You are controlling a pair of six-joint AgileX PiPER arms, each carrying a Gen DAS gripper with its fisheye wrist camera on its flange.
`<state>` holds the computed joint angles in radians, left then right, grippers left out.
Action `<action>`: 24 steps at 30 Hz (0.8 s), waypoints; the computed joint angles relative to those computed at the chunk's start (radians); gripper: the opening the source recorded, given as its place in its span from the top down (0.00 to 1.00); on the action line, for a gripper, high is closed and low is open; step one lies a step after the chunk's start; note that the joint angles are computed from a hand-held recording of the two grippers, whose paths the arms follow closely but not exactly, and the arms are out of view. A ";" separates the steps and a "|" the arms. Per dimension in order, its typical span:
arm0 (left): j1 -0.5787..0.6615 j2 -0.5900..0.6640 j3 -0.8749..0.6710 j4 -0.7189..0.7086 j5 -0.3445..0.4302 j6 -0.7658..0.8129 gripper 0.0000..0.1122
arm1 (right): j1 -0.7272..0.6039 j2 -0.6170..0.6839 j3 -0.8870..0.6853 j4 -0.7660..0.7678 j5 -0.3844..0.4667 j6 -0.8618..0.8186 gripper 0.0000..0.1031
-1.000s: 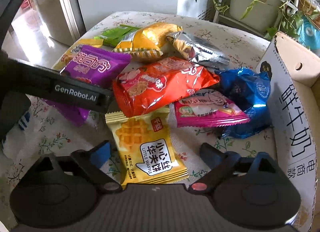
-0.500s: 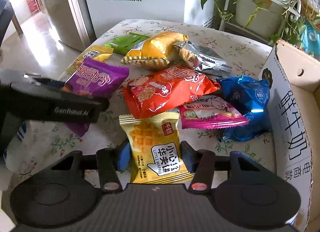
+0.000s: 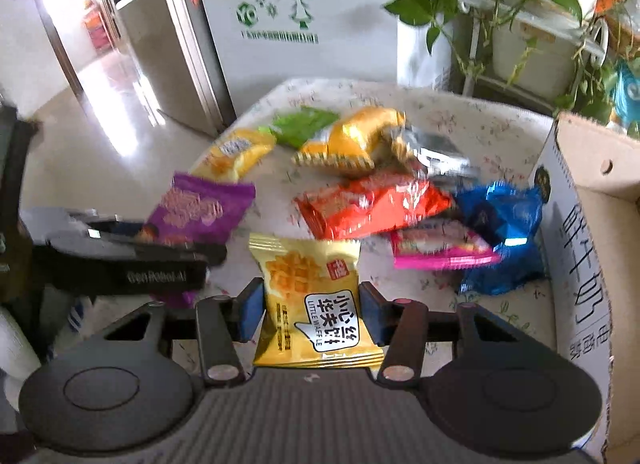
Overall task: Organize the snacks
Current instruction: 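Lift and carry purple bag with left tool while right tool carries waffle pack to box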
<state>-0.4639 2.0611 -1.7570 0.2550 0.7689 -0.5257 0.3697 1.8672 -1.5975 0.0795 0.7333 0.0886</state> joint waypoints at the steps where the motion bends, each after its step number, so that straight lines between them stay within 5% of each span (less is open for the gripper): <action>1: -0.008 -0.009 0.006 0.019 0.001 -0.016 0.41 | 0.000 -0.004 -0.004 -0.001 0.003 0.004 0.45; 24: -0.067 -0.071 0.023 0.107 0.015 -0.118 0.41 | -0.103 -0.074 0.051 0.162 -0.028 -0.044 0.53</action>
